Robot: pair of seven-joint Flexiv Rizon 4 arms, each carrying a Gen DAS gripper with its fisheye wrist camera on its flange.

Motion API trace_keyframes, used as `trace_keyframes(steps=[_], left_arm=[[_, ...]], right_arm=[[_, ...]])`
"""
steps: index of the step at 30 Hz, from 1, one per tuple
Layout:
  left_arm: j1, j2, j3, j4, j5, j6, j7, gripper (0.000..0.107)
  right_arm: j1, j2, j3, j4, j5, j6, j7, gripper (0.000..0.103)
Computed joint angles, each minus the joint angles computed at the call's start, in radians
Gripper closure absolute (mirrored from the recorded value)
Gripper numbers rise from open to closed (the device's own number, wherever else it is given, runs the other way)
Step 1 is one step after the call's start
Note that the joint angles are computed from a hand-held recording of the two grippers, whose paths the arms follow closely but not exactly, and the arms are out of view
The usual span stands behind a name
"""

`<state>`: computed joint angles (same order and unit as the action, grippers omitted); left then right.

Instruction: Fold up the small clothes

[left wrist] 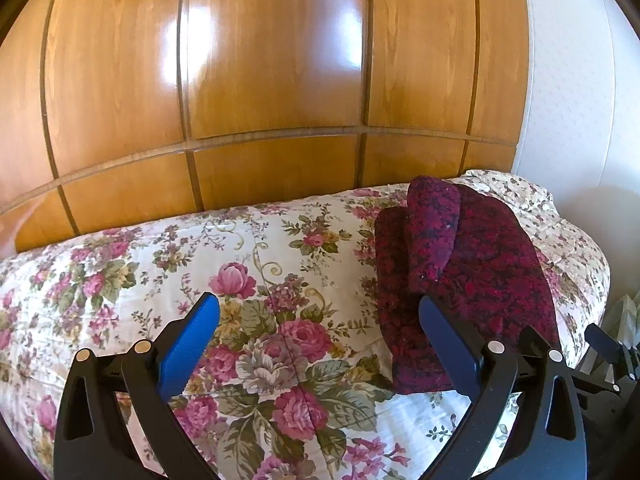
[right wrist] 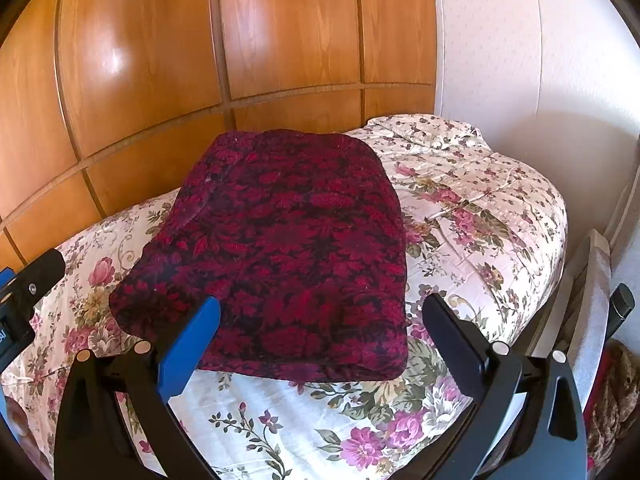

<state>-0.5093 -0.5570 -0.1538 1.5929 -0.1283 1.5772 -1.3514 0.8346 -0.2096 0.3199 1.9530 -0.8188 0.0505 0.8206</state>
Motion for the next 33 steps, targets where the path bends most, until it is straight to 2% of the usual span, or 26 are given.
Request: trace_keyframes(steps=[8, 24, 33], left_arm=[[-0.023, 0.006, 0.032, 0.006, 0.004, 0.016, -0.035, 0.008], [-0.046, 0.018, 0.069, 0.013, 0.024, 0.037, -0.077, 0.008], [-0.067, 0.014, 0.103, -0.003, 0.035, 0.001, -0.105, 0.008]], right_arm=[[0.013, -0.004, 0.003, -0.016, -0.007, -0.041, -0.002, 0.002], [0.018, -0.006, 0.002, -0.022, -0.010, -0.043, -0.005, 0.002], [0.014, 0.000, 0.003, -0.011, -0.016, -0.030, -0.003, 0.002]])
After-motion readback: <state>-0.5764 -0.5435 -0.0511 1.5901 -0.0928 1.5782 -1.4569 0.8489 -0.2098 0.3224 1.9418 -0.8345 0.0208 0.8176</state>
